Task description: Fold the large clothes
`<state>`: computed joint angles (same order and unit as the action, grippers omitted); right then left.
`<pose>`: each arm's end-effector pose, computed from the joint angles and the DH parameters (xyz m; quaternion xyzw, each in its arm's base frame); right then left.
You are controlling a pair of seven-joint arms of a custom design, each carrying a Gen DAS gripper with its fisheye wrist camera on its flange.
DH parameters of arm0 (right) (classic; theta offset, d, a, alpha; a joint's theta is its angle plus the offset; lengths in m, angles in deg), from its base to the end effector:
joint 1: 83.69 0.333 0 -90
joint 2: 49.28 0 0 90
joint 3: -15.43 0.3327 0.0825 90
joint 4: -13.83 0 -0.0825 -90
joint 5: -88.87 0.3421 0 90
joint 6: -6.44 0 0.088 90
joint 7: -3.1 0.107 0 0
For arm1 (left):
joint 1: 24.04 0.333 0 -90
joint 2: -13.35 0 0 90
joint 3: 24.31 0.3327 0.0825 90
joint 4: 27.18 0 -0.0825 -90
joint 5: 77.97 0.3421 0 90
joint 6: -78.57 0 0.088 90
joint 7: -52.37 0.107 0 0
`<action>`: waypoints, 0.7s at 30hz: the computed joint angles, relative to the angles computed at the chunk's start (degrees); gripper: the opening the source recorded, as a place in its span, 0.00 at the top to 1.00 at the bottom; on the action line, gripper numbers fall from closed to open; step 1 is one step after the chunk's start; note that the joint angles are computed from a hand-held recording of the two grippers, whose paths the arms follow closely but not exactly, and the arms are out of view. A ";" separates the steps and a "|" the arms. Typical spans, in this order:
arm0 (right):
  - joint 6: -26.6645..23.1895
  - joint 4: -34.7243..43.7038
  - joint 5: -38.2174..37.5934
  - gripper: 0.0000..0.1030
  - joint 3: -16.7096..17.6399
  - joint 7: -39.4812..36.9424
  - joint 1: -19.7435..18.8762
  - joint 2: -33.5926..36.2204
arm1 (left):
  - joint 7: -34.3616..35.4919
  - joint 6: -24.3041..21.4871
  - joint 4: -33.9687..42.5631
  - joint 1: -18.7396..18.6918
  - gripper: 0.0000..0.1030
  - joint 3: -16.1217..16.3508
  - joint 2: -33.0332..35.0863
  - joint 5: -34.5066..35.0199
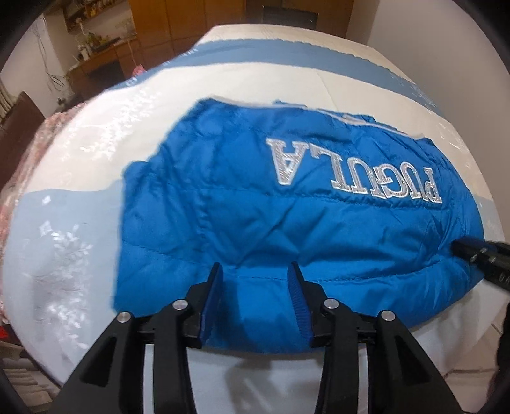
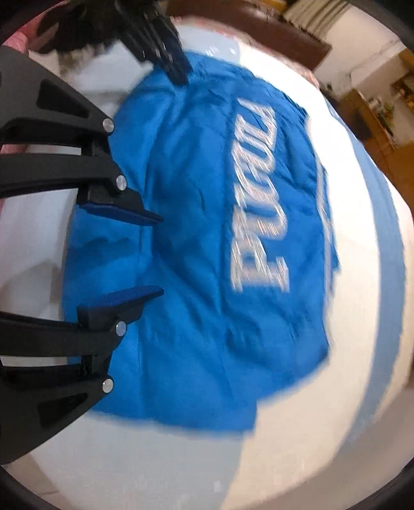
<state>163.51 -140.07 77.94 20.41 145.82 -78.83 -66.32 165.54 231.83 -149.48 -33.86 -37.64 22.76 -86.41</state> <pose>0.3875 0.0753 0.4109 -0.4651 0.8658 -0.1039 0.1527 0.5247 -0.2142 0.4165 -0.4226 0.8844 -0.1772 0.0880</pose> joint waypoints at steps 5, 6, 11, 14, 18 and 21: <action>-4.40 -1.89 -3.05 0.62 0.06 2.01 -3.33 -3.81 | 0.90 -0.19 0.10 0.74 0.56 0.23 -1.77 -1.44; -4.77 -2.48 -3.21 0.62 -0.16 2.30 -3.73 -4.01 | 0.83 -0.20 0.34 0.70 0.56 0.27 -1.84 -1.63; -3.60 -4.20 -2.26 0.62 -1.31 1.66 -3.67 -1.86 | 1.30 -0.30 0.74 0.82 0.55 0.57 -2.39 -2.08; -0.16 -5.19 -1.78 0.62 -2.21 0.67 -3.55 1.18 | 2.51 -0.14 0.89 0.99 0.55 0.50 -2.96 -3.26; 0.92 -5.06 0.29 0.62 -3.15 -1.29 -2.90 2.40 | 3.05 -0.19 1.94 1.13 0.52 0.72 -2.91 -4.05; 1.60 -5.90 3.81 0.62 -4.62 -3.98 -2.07 1.27 | 2.70 0.88 2.47 1.09 0.47 1.06 -2.43 -3.01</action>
<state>165.10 -145.97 81.75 15.79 141.85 -80.90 -65.05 168.24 232.72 -147.02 -32.77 -36.59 20.33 -89.41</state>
